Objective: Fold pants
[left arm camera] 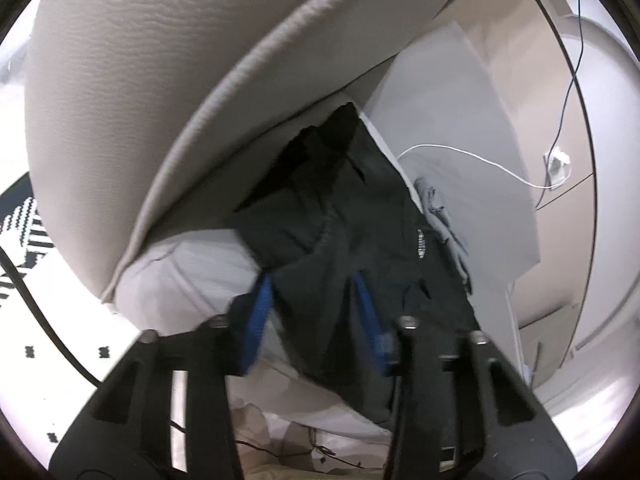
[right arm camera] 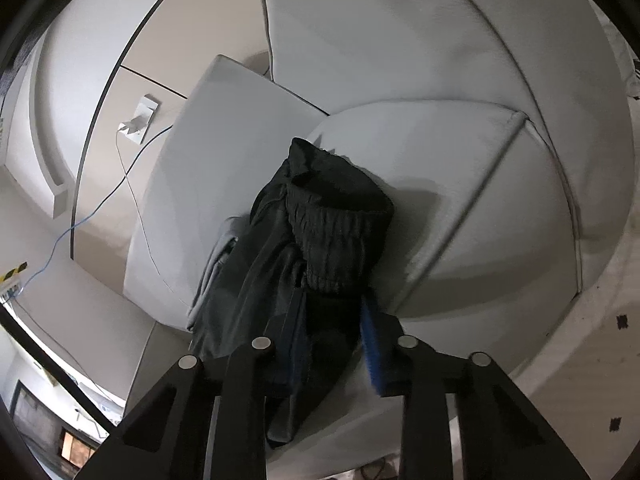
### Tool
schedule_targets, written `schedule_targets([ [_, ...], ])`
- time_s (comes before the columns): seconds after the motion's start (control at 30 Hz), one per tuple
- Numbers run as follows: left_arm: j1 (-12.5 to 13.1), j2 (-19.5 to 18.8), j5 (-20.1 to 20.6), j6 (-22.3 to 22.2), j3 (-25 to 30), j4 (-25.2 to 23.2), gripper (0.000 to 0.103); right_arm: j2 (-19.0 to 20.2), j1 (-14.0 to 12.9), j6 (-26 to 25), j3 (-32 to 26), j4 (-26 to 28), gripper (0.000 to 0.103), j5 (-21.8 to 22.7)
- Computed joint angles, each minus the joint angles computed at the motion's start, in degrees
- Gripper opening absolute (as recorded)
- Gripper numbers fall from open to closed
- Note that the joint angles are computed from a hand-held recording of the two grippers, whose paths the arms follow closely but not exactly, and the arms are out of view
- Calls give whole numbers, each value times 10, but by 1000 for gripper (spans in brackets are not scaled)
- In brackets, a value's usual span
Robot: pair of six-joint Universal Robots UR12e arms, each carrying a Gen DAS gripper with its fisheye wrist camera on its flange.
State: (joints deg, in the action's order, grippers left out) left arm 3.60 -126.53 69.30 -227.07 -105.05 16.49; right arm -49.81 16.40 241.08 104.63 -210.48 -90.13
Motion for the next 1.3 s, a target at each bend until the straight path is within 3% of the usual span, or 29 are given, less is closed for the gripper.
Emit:
schedule_targets([
  [0.07,-3,6,18,13,-3,-10,14,-2,2,-5,-1,8,20,-7],
  [0.13,-5,10,31,20,-6,-11,12,-1,3,0,-1,4,14,-9],
  [0.3,-12,27,52,57,-8,-30,4,1,6,18,1,-21,12,-19],
  [0.63,-18,58,68,93,26,-92,1,-10,0,39,-3,-78,10,-15],
  [0.8,-29,54,88,98,74,-129,1,-22,-2,6,-25,-55,10,-13],
  [1.3,-34,28,109,85,195,-224,0,-20,-16,-12,-116,15,10,-4],
])
